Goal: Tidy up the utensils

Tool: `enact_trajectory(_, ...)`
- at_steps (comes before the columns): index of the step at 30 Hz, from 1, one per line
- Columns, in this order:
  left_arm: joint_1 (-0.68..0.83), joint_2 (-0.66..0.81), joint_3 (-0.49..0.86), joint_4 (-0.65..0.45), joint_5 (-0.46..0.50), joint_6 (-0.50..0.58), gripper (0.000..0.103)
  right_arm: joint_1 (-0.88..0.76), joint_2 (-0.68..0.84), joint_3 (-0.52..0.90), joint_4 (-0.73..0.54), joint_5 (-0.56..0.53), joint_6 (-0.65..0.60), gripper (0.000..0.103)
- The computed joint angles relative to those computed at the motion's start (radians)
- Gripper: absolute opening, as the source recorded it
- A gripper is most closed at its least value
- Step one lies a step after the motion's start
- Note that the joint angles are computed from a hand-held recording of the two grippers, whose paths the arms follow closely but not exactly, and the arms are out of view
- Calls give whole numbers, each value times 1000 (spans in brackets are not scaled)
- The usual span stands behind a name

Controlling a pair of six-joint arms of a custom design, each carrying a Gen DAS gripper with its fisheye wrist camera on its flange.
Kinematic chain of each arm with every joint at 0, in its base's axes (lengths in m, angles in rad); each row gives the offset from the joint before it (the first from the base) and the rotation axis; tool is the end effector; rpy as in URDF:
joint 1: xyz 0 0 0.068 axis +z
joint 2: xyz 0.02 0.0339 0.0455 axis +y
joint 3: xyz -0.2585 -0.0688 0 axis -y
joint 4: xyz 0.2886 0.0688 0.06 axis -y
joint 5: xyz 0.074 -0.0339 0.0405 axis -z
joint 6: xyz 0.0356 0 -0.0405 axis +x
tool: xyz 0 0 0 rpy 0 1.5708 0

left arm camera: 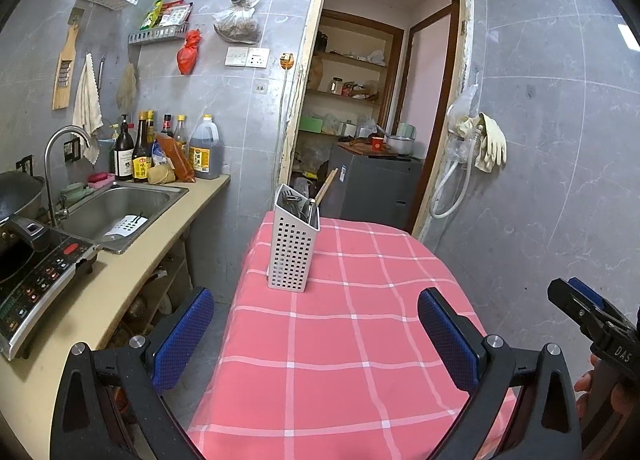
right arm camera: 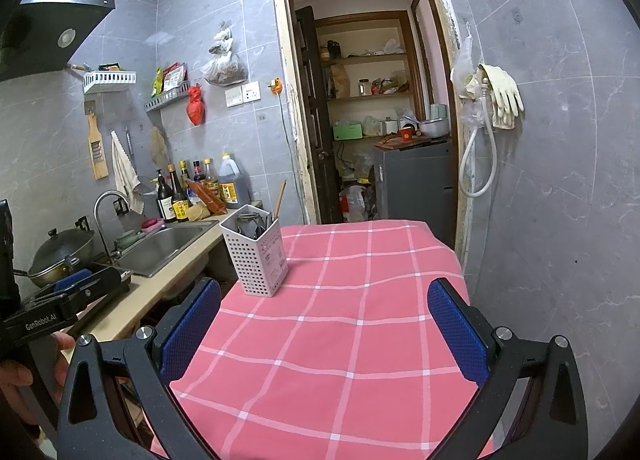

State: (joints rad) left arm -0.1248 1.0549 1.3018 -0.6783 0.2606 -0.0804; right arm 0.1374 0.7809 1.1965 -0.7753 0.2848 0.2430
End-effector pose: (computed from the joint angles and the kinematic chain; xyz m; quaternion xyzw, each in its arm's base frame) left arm 0.2530 -0.0410 0.4217 0.0886 0.8332 -0.1636 0.5208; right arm 0.1771 0.0144 0.4288 0.1236 0.8085 -0.0081 0.5753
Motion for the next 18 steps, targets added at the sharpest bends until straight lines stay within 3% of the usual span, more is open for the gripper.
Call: enact_trajectory(18, 4, 1, 0, 2, 4, 2, 103, 14, 7, 8, -6, 12, 6, 102)
